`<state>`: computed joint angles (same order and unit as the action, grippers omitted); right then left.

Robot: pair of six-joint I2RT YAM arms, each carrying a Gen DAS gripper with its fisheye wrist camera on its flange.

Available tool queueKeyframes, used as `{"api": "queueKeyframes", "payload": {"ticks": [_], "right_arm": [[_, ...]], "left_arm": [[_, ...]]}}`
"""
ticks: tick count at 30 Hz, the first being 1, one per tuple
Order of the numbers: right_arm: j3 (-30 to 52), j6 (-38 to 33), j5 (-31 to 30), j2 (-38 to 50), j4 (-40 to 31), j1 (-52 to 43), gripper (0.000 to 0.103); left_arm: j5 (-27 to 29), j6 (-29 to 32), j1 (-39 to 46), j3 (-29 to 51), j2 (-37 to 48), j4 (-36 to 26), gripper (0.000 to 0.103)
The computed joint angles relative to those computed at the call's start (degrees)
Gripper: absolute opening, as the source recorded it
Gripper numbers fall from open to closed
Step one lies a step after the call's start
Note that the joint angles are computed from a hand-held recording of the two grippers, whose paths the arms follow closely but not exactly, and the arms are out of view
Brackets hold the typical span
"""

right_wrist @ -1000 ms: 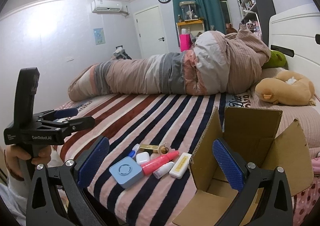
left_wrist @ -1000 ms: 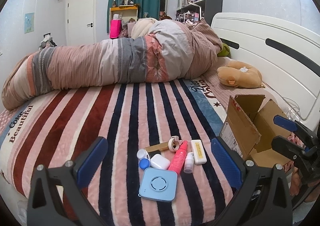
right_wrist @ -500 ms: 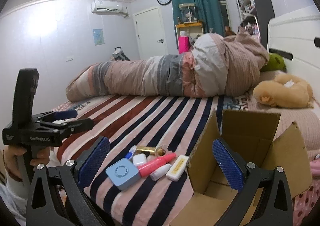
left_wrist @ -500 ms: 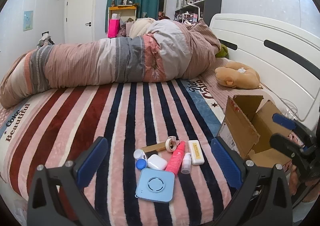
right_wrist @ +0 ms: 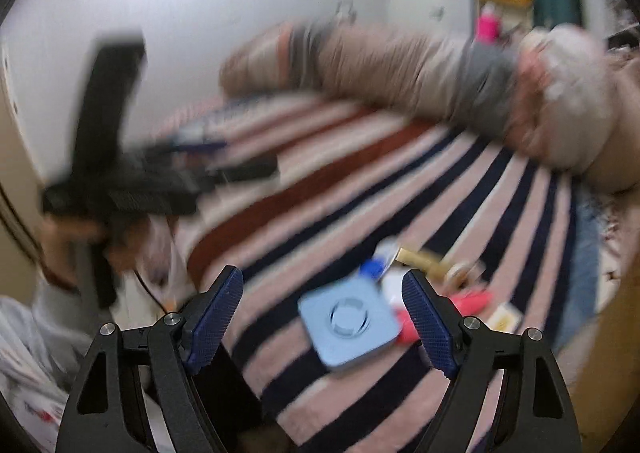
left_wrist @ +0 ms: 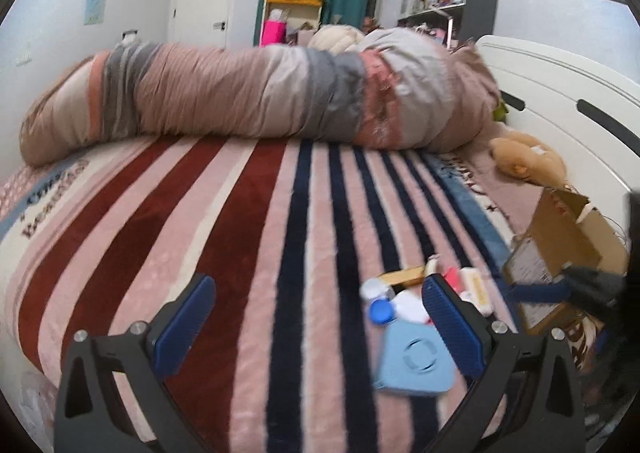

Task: Organize rigid objects
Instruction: 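Grasp the light blue square case with the right gripper, then carry the blue case into the cardboard box and open the right gripper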

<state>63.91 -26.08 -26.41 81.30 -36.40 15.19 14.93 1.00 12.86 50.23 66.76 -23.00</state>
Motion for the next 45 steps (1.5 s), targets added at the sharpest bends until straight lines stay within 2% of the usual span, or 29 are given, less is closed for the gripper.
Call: {"api": "queueKeyframes", "payload": {"ticks": [3, 6, 10, 15, 19, 21, 22, 25, 32, 36, 39, 41, 42, 43, 45], "right_arm": [[0.59, -1.17, 4.55, 8.26, 1.98, 1.88, 0.080], [2.64, -2.44, 5.75, 13.56, 2.80, 1.93, 0.080], [6.74, -6.44, 5.06, 19.43, -0.06, 1.88, 0.080], [13.10, -12.15, 3.87, 23.31, -10.48, 2.33, 0.086], [13.59, -11.61, 7.09, 25.45, -10.10, 5.59, 0.087], [12.55, -10.46, 9.60, 26.38, -7.47, 7.42, 0.086], [11.83, -9.73, 10.32, 26.27, -6.15, 7.83, 0.081], [10.59, -7.33, 10.43, 25.56, -3.55, 8.13, 0.080], [2.73, -3.38, 8.21, 13.97, 5.27, 9.36, 0.079], [-2.15, -1.88, 7.59, 3.90, 10.25, 9.78, 0.079], [-5.06, -0.40, 6.82, -2.89, 13.36, 8.65, 0.079], [-6.76, -0.11, 5.55, -7.47, 15.14, 6.65, 0.079], [-6.92, -0.06, 5.36, -9.05, 15.26, 5.83, 0.079], [-7.51, -0.08, 4.86, -11.21, 15.73, 4.29, 0.079], [-7.35, -0.68, 2.85, -13.52, 15.06, 0.69, 0.079]], "left_arm": [[1.17, 1.30, 2.80, -0.96, 2.59, 1.16, 0.102], [1.87, 1.92, 4.00, -1.83, 4.41, 2.39, 0.102], [2.94, 2.42, 4.60, -2.17, 6.68, 3.68, 0.102], [3.71, 3.37, 5.03, -3.09, 5.95, 3.64, 0.102], [5.50, 4.23, 5.68, -2.74, 6.81, 3.16, 0.102], [8.29, 6.34, 6.83, -2.16, 8.07, 2.16, 0.102], [10.13, 7.67, 7.46, -1.66, 8.82, 1.11, 0.102], [15.69, 11.59, 9.00, -0.22, 10.60, -2.29, 0.102], [29.72, 19.13, 8.59, 5.19, 13.66, -11.87, 0.101], [36.68, 19.23, 5.90, 10.08, 13.21, -18.14, 0.086], [38.86, 17.72, 2.86, 13.56, 11.99, -20.82, 0.080], [39.82, 16.58, 0.51, 15.88, 11.12, -22.01, 0.071], [39.99, 16.03, -0.75, 17.07, 10.88, -22.42, 0.062], [39.63, 14.73, -2.70, 18.42, 10.68, -22.20, 0.054], [37.83, 12.94, -7.09, 21.80, 11.17, -22.30, 0.044]]}}
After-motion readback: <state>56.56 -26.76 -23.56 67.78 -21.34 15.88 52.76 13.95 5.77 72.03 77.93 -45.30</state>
